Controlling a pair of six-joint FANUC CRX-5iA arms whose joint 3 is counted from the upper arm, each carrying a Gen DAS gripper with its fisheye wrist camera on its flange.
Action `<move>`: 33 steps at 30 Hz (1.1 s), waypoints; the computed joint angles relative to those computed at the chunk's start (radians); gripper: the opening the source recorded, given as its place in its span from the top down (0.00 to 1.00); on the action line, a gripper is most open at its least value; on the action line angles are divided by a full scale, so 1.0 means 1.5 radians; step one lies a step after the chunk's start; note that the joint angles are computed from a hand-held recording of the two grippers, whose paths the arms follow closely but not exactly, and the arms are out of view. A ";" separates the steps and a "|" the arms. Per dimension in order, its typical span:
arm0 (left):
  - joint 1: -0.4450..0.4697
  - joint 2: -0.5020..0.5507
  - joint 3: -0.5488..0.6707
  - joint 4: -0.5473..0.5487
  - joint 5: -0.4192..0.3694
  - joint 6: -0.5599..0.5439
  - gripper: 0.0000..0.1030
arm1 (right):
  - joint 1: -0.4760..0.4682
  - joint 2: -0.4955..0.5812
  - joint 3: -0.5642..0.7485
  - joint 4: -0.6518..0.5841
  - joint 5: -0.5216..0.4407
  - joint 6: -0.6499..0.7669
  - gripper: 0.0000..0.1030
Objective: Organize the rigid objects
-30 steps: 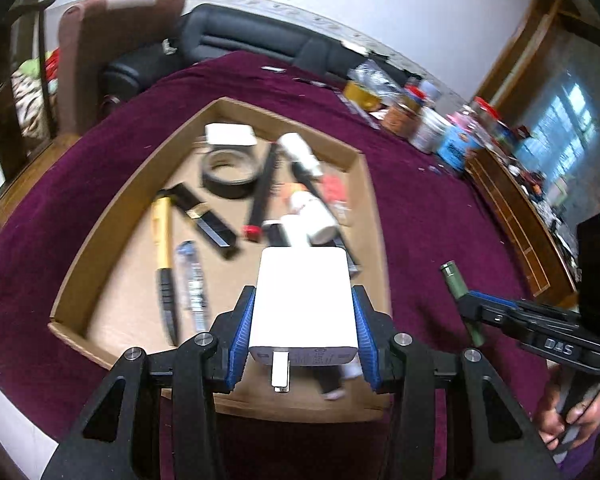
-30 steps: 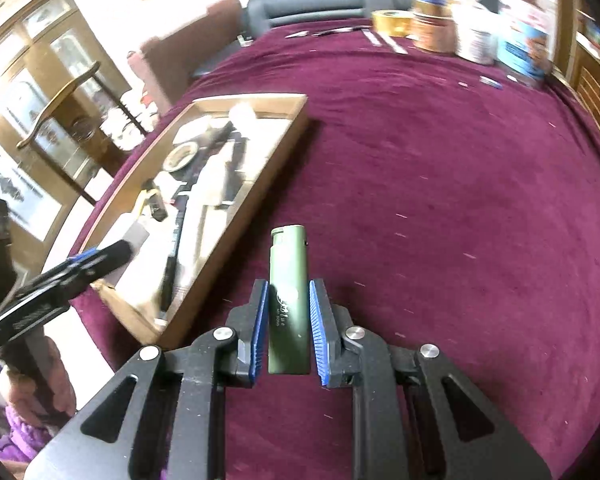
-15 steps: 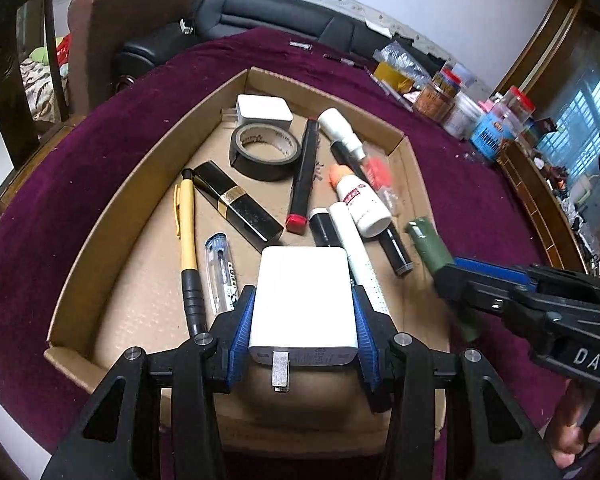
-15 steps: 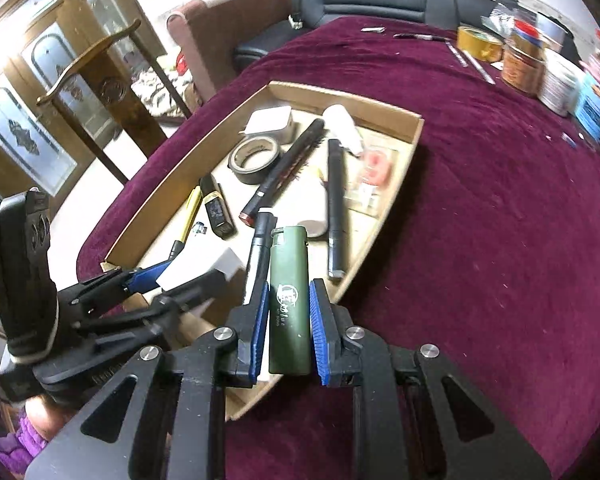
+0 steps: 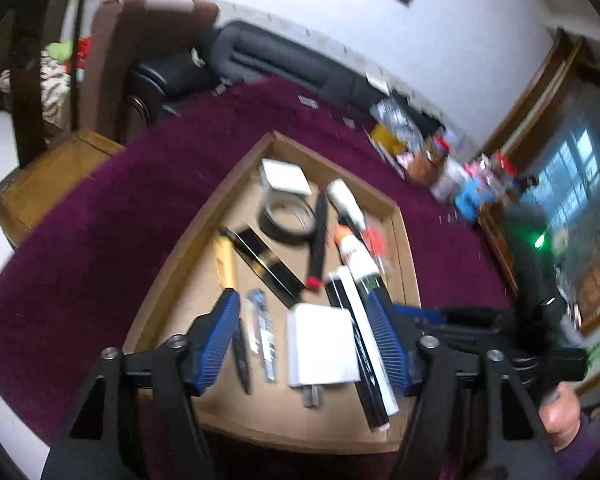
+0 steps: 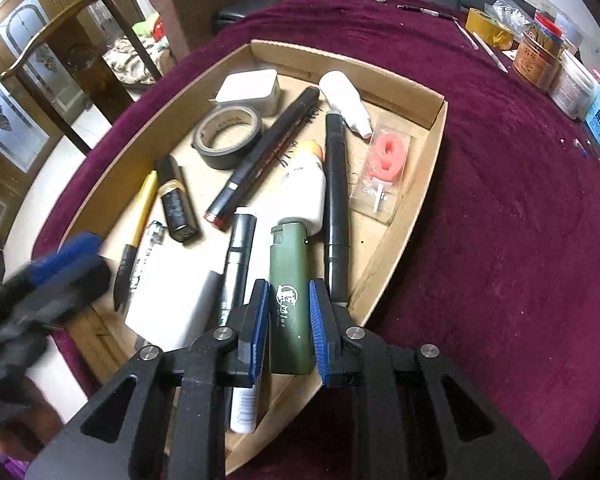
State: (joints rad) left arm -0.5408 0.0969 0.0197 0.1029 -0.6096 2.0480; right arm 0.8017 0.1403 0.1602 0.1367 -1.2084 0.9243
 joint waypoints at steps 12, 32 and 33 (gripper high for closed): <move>-0.020 -0.005 0.045 -0.159 -0.069 0.115 0.37 | 0.031 0.002 -0.022 0.081 0.003 -0.040 0.81; -0.189 0.079 0.261 -0.407 -0.297 0.225 0.37 | 0.073 -0.259 -0.312 0.243 0.142 -0.285 0.45; -0.198 0.084 0.271 -0.417 -0.307 0.224 0.37 | 0.071 -0.268 -0.320 0.245 0.142 -0.294 0.45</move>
State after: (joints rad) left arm -0.8380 0.2224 0.4265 -0.5224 -1.0703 2.3843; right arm 0.9088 -0.2612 -0.3201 0.5035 -0.9961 0.4839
